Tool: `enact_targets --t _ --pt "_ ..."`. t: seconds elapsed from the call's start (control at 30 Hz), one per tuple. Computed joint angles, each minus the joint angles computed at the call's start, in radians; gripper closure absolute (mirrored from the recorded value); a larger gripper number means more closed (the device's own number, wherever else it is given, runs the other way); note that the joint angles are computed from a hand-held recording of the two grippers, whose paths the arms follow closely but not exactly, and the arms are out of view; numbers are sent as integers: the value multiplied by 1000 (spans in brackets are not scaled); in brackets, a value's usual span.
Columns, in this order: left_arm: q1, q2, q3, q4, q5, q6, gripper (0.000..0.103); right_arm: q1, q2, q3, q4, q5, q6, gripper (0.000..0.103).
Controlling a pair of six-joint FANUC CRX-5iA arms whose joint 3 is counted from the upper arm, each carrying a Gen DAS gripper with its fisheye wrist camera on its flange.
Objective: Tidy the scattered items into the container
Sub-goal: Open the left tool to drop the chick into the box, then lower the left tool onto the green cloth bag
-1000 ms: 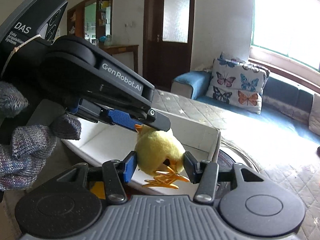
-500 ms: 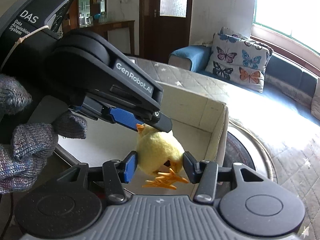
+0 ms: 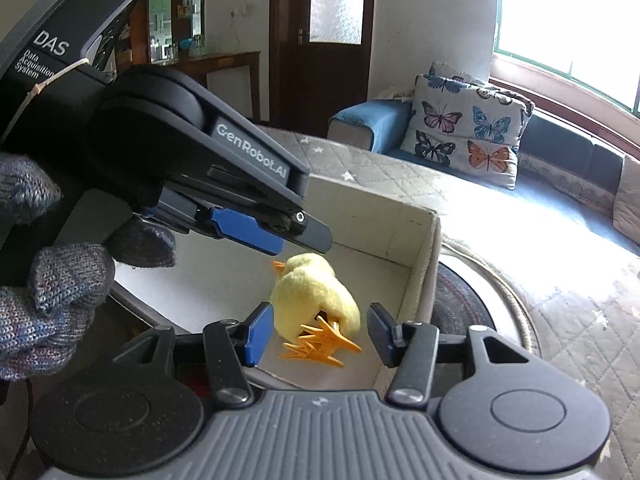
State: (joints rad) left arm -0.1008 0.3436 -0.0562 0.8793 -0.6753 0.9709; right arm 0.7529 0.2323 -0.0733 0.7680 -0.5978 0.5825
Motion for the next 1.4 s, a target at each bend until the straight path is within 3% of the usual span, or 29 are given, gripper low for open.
enact_targets --t 0.63,0.9,1.4 --pt "-46 -259 -303 154 72 -250 66 105 -246 -291 229 -26 -300 47" --pt "-59 -322 -392 122 74 -245 66 157 -306 -379 238 -58 -413 47" --pt "-79 -302 -406 42 19 -145 66 188 -320 -441 215 -107 -501 47"
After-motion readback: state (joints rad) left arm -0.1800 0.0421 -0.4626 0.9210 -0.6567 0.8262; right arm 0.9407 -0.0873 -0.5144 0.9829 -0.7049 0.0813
